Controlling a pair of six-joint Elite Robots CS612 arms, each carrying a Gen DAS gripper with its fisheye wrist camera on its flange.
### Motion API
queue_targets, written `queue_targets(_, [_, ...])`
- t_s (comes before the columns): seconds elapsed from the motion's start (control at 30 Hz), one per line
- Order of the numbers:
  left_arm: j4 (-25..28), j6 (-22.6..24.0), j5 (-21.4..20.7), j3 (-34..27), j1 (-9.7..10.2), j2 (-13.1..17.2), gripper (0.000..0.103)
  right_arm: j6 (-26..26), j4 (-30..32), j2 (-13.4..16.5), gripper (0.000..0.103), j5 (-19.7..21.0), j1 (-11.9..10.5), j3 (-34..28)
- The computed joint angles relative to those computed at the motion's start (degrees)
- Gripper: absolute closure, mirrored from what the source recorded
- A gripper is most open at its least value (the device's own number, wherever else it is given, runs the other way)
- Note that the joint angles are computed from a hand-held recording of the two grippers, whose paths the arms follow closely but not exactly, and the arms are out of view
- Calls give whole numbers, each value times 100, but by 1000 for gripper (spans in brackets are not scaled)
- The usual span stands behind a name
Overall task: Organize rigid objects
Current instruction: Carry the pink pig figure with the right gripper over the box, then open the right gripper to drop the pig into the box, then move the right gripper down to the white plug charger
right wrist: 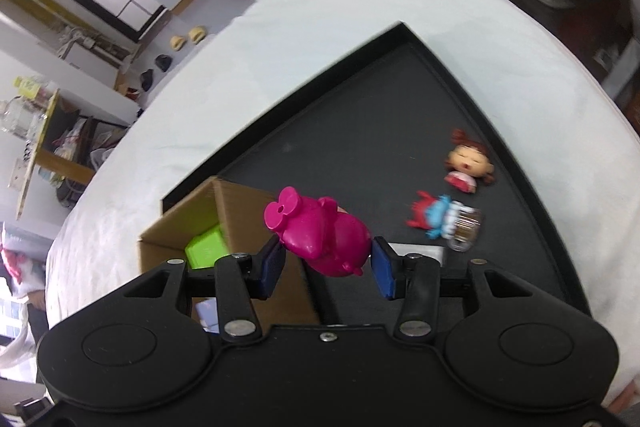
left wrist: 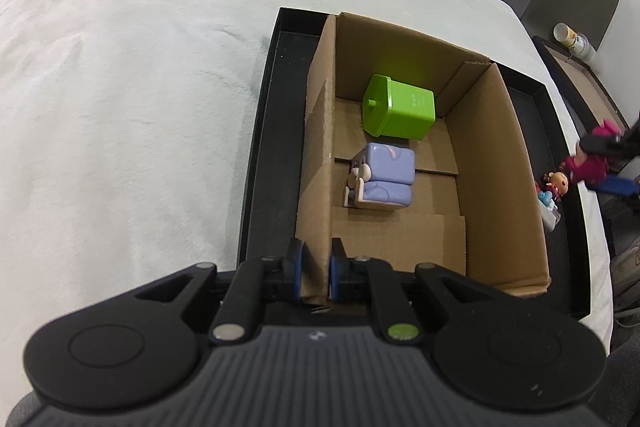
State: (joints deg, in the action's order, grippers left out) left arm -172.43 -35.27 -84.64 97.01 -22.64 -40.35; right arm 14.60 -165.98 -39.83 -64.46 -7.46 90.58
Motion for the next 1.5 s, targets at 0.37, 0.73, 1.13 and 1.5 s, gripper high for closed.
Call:
queue_targets(0.37, [-56,-11,-67,3,24,10,90,-206,37,-5,57,-12,276,-242])
queue_targets(0.73, [-103,-34,-150,13,53,14,90,-1058,267,-20,57,-301,555,-353])
queue_targets(1.13, [-164,-54,-207,30,75,17,90,-1358,283,109,51,-591,736,-622])
queue_targets(1.5, [-165,-62,-177,25,57,16,89,-1378,435,4,49,-431,656,-470])
